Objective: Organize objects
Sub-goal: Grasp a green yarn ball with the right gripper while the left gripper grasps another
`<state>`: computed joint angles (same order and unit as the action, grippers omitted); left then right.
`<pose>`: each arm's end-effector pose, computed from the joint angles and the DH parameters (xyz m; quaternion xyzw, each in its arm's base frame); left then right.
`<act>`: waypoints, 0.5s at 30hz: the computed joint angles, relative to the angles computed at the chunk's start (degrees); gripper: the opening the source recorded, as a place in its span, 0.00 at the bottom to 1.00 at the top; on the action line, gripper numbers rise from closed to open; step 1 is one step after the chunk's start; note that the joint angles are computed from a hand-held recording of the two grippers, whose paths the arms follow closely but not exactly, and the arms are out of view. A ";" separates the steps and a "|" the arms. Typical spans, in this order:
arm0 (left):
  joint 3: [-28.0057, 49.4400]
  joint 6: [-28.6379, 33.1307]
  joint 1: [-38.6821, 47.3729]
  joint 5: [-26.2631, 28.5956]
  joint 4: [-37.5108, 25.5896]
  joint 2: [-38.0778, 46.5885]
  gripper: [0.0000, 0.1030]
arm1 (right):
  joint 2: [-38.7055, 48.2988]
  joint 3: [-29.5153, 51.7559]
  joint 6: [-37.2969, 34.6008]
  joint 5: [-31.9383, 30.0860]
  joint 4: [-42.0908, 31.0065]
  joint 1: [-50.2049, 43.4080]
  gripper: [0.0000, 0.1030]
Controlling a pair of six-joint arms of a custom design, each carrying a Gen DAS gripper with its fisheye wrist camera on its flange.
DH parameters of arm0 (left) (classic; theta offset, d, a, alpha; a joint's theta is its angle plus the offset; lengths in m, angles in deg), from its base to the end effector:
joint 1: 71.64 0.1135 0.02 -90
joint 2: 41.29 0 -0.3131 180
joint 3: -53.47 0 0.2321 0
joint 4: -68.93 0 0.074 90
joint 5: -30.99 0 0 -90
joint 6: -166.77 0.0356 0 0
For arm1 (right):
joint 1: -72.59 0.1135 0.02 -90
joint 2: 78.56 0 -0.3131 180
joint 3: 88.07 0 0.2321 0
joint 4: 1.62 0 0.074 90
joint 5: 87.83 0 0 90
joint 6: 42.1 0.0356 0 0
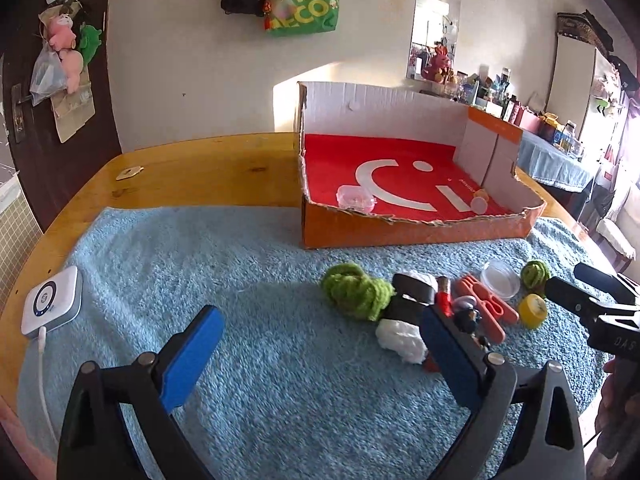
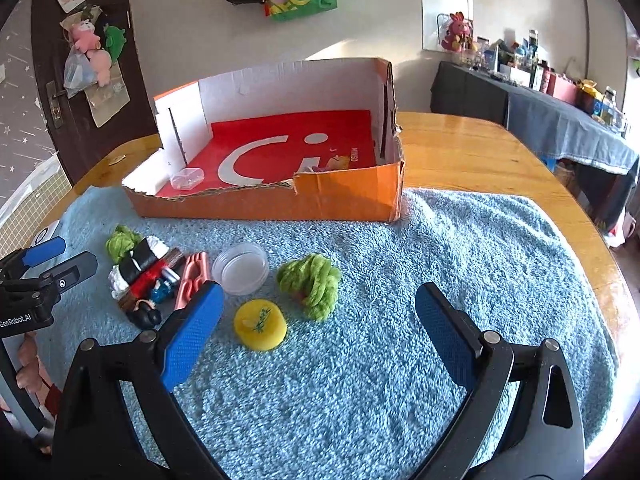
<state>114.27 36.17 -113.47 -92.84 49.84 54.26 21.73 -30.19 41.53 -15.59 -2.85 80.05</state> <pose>0.2383 -0.1867 0.2092 -0.0805 0.9104 0.0124 0.4056 0.3212 0.0530 0.1906 -0.1697 0.8943 0.1456 0.3875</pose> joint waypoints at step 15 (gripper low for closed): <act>2.22 6.93 7.16 10.55 1.40 3.60 0.90 | 5.67 9.72 -1.02 -0.21 -9.93 -0.93 0.95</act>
<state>116.49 43.09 -106.31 -82.29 51.23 57.86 27.40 -20.48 40.51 -15.80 -12.78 79.13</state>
